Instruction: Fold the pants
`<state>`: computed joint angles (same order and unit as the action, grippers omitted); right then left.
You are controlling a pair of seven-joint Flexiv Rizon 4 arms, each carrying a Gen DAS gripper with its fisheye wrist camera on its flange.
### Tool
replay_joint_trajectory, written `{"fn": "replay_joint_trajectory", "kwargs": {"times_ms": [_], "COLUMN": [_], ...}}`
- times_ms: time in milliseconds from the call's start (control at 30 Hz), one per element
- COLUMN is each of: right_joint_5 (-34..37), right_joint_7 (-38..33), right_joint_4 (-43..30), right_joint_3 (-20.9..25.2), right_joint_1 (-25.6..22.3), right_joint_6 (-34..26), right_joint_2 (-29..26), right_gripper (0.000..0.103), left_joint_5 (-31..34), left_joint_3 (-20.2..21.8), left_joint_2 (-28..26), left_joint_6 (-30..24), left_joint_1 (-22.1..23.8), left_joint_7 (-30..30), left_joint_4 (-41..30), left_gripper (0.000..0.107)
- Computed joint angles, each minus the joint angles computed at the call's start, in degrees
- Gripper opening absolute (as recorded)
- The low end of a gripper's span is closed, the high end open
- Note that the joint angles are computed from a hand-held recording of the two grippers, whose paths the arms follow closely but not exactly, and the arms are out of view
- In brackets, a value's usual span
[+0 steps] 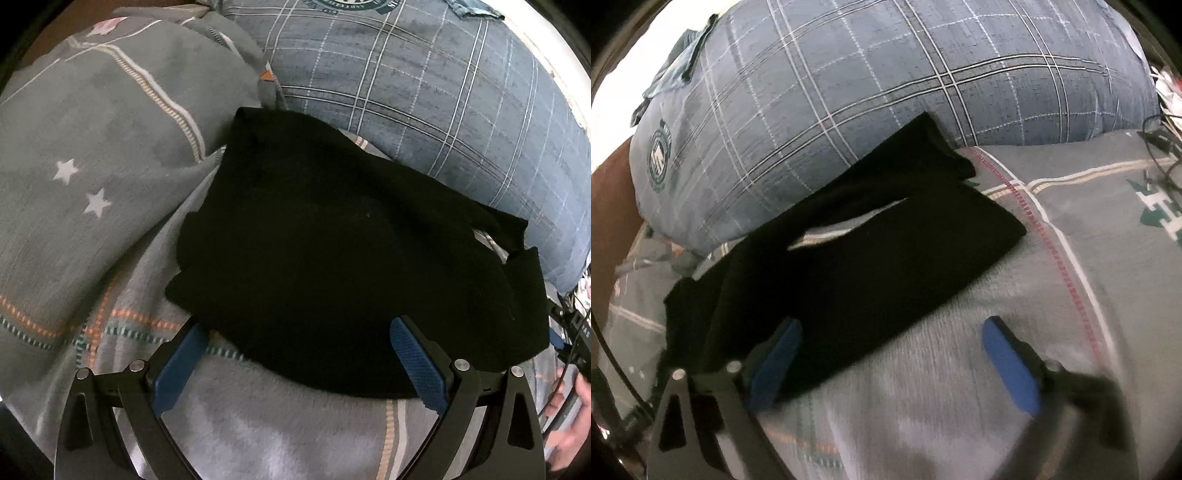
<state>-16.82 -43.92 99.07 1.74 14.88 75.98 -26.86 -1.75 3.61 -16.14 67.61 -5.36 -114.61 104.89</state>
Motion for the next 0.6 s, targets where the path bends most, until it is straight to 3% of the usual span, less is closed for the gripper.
{"fn": "replay_joint_trajectory", "kwargs": {"times_ms": [100, 167, 200, 233, 267, 300, 333, 400, 500, 600], "right_joint_5": [0.3, 0.8, 0.6, -0.1, -1.7, -2.9, -3.8, -3.5, -4.7, -8.9], "right_joint_7": [-0.2, -0.2, 0.2, 1.1, 2.8, 3.9, 4.8, 5.5, 7.2, 11.1], "right_joint_4": [-2.0, -3.5, -4.1, -4.4, -4.7, -4.8, -4.8, -4.0, -0.4, 4.8], "right_joint_3": [0.1, 0.1, -0.4, -1.7, -3.8, -5.0, -5.6, -4.9, -6.2, -10.3], "right_joint_1": [-0.2, -0.4, -0.1, 0.6, 2.0, 2.7, 3.0, 2.0, 2.2, 4.6], "right_joint_6": [-0.8, 0.0, -0.1, -0.1, -1.0, -1.9, -2.4, -0.8, 3.2, 6.7], "right_joint_2": [-1.3, -2.6, -3.0, -3.4, -3.7, -3.7, -3.7, -3.3, -0.9, 3.2], "right_gripper": [0.097, 0.088, 0.076, 0.057, 0.044, 0.02, 0.012, 0.004, 0.003, 0.003], "left_joint_5": [0.7, 0.4, 0.1, -0.1, 0.1, 0.9, 1.2, -0.9, -1.7, -4.5], "left_joint_3": [0.2, 0.2, 0.0, 0.0, 0.2, 0.7, 0.9, -0.7, -1.0, -2.3], "left_joint_2": [-1.2, -1.7, -2.0, -2.2, -2.3, -2.5, -2.6, -2.5, -2.2, -0.7], "left_joint_6": [0.2, 0.8, 1.2, 1.8, 2.0, 1.7, 1.4, 2.0, 3.4, 5.8], "left_joint_1": [-0.3, -0.2, -0.1, 0.0, -0.2, -0.7, -0.8, 0.4, 0.5, 1.5], "left_joint_7": [-0.8, -0.9, -0.7, -0.7, -0.9, -1.4, -1.4, 1.0, 3.2, 5.6], "left_joint_4": [-1.1, -1.4, -1.5, -1.5, -1.7, -2.2, -2.6, -2.0, -1.4, 0.5], "left_gripper": [0.1, 0.099, 0.097, 0.095, 0.083, 0.066, 0.057, 0.026, 0.02, 0.017]}}
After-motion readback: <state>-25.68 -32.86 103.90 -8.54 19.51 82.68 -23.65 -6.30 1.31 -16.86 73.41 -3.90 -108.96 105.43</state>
